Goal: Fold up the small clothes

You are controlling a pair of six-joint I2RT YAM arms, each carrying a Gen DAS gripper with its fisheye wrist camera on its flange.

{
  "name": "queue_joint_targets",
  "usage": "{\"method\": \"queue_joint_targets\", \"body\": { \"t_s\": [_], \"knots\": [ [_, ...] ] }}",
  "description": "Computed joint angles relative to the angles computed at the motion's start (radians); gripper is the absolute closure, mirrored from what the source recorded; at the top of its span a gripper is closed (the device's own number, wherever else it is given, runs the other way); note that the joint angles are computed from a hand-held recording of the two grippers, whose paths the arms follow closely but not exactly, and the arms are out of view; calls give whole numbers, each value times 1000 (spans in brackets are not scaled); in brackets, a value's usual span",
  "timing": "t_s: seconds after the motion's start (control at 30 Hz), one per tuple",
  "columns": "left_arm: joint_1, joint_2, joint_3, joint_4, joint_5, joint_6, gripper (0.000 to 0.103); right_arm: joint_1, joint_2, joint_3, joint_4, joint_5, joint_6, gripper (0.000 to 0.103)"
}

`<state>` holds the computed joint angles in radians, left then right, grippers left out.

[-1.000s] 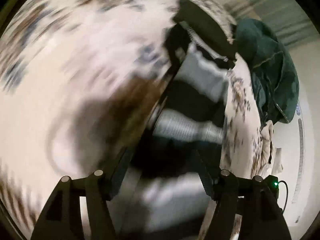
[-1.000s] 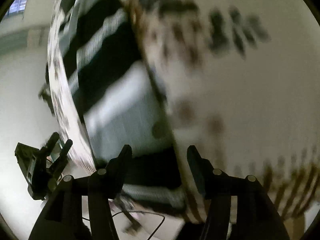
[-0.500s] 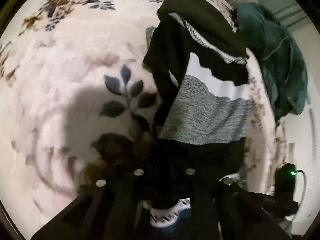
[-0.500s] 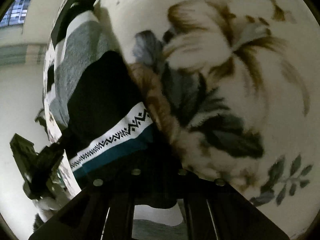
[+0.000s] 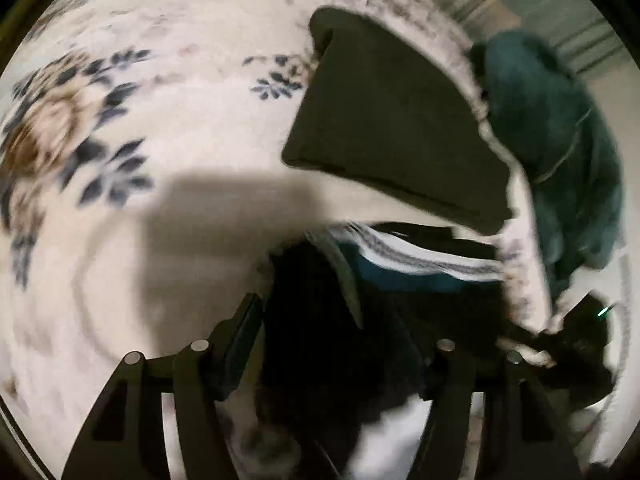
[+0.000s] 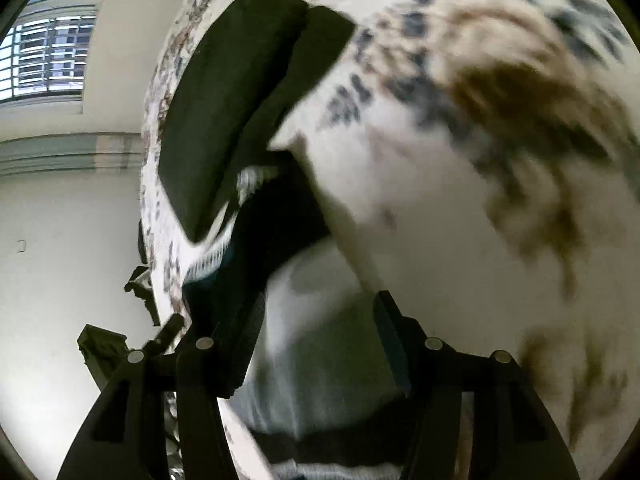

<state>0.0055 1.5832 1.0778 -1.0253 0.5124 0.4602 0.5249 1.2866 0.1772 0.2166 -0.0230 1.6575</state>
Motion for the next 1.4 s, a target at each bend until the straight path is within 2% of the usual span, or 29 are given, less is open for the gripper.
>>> {"method": "queue_joint_targets", "body": {
  "t_s": [0.03,0.07,0.1,0.13,0.2,0.27,0.3,0.37,0.4,0.47,0.53,0.63,0.67,0.7,0.73,0.77,0.8,0.83,0.87,0.9,1.03,1.1,1.13,1.2,1.23,1.3,1.33,1.37,1.4],
  "knots": [
    [-18,1,-7,23,-11,-4,79,-79,76,22,31,-57,-67,44],
    [-34,-2,-16,43,-24,0,80,-123,119,33,49,-103,-113,50],
    [-29,-22,-32,64,-13,8,82,-161,197,78,38,-140,-155,87],
    [-22,-39,-43,74,-7,17,83,-173,224,95,52,-147,-176,91],
    [7,-20,-47,83,3,14,84,-181,235,159,-41,-118,-246,93],
    [28,58,-25,74,25,-19,83,-187,237,170,-70,-89,-233,96],
    [43,84,-10,54,46,-29,83,-201,262,159,-46,-87,-217,99],
    [52,128,42,0,77,-61,79,-199,310,132,26,-106,-175,99],
    [60,140,64,-34,90,-56,77,-233,330,134,49,-155,-188,99],
    [71,138,102,-81,117,-43,65,-248,256,79,71,-179,-206,98],
    [54,118,122,-84,130,-13,58,-312,150,21,40,-212,-280,97],
    [-23,115,129,-45,90,-30,58,-361,95,60,-66,-213,-373,90],
    [-56,112,121,-20,62,-44,58,-384,59,60,-93,-218,-410,76],
    [-87,107,111,3,31,-49,58,-388,69,77,-86,-224,-430,66],
    [-108,96,97,26,8,-47,59,-382,117,119,-85,-229,-452,49],
    [-115,88,88,40,-8,-35,60,-388,159,155,-101,-246,-485,44],
    [-130,75,73,64,-24,-39,68,-390,240,217,-126,-272,-527,44],
    [-135,63,61,84,-27,-35,88,-384,288,256,-146,-280,-545,44],
    [-132,65,65,84,-20,-24,89,-380,320,283,-167,-266,-561,55],
    [-120,70,70,85,0,-21,90,-363,339,304,-171,-212,-557,92],
    [-82,143,116,75,34,-35,91,-361,415,385,-223,-140,-576,94],
    [-70,174,129,101,14,-52,101,-350,472,442,-266,-113,-599,94],
    [-68,191,141,111,-1,-65,101,-330,495,494,-336,-61,-649,94],
    [-55,230,172,99,-4,-85,101,-273,530,603,-504,110,-768,94],
    [-47,248,192,69,19,-80,101,-263,555,640,-552,147,-799,95],
    [-20,276,235,-16,88,-68,98,-296,546,622,-519,89,-798,94],
    [-10,265,234,-37,106,-56,88,-316,515,584,-472,48,-780,94],
    [-6,249,228,-54,112,-36,70,-335,477,542,-430,8,-754,94],
    [-4,223,218,-74,105,-11,59,-346,448,515,-417,-13,-730,91]
  ]
}}
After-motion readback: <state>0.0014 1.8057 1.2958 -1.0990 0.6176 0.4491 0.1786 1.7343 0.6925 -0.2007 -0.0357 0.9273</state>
